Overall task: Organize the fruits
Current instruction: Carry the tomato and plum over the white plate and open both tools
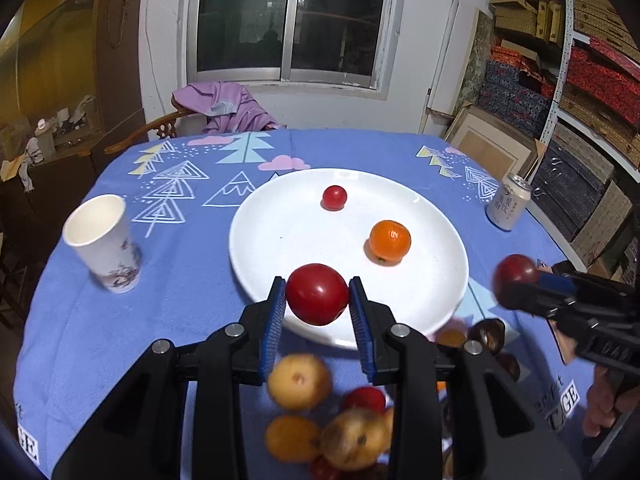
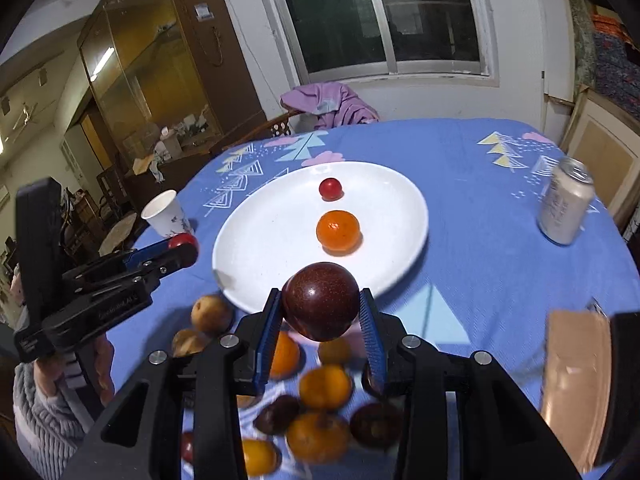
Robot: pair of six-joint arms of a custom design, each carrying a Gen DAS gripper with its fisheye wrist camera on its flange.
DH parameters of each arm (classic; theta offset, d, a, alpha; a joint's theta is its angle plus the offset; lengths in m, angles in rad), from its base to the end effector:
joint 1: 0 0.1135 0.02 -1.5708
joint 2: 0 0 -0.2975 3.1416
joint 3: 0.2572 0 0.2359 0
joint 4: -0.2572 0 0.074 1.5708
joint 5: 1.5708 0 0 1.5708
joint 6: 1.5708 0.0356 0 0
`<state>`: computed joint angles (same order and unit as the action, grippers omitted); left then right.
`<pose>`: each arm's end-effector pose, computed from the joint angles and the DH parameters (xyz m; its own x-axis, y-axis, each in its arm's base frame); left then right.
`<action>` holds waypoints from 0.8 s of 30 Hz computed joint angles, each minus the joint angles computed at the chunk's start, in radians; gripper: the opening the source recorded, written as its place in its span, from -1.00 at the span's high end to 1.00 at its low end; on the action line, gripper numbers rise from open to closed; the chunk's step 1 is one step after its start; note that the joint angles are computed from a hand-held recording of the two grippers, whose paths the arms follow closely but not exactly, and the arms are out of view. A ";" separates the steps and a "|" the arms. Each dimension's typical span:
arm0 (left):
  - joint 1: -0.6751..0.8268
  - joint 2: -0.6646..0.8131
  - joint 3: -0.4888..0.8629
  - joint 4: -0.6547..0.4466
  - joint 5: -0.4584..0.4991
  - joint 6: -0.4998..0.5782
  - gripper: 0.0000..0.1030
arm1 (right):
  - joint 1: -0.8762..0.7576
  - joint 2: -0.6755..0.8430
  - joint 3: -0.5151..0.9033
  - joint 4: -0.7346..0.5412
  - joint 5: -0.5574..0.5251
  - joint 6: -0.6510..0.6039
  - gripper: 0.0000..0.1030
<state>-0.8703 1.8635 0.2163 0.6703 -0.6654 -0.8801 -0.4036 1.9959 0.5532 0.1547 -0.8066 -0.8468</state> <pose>0.1492 -0.1428 0.0818 -0.6323 -0.1908 -0.7509 -0.1705 0.9797 -0.1054 0.2482 -0.0780 0.0712 -0.6498 -0.2862 -0.7042 -0.6043 0.7565 0.2502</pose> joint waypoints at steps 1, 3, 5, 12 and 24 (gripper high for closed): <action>0.027 0.025 0.008 0.031 0.022 0.023 0.38 | 0.053 0.028 0.009 0.052 0.032 0.054 0.24; 0.089 0.084 0.025 0.095 0.071 0.066 0.39 | 0.111 0.074 0.029 0.117 0.072 0.127 0.24; 0.126 0.141 0.045 0.132 0.102 0.094 0.39 | 0.146 0.113 0.053 0.149 0.096 0.171 0.24; 0.188 0.255 0.063 0.228 0.166 0.130 0.38 | 0.122 0.159 0.106 0.112 0.063 0.177 0.16; 0.081 0.122 -0.033 0.220 0.047 0.051 0.03 | 0.027 0.058 0.056 0.034 -0.039 0.083 0.05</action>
<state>-0.7896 1.9854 0.1829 0.8906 -0.6183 -0.8289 -0.3765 2.0542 0.6093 0.1884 -0.8455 -0.7633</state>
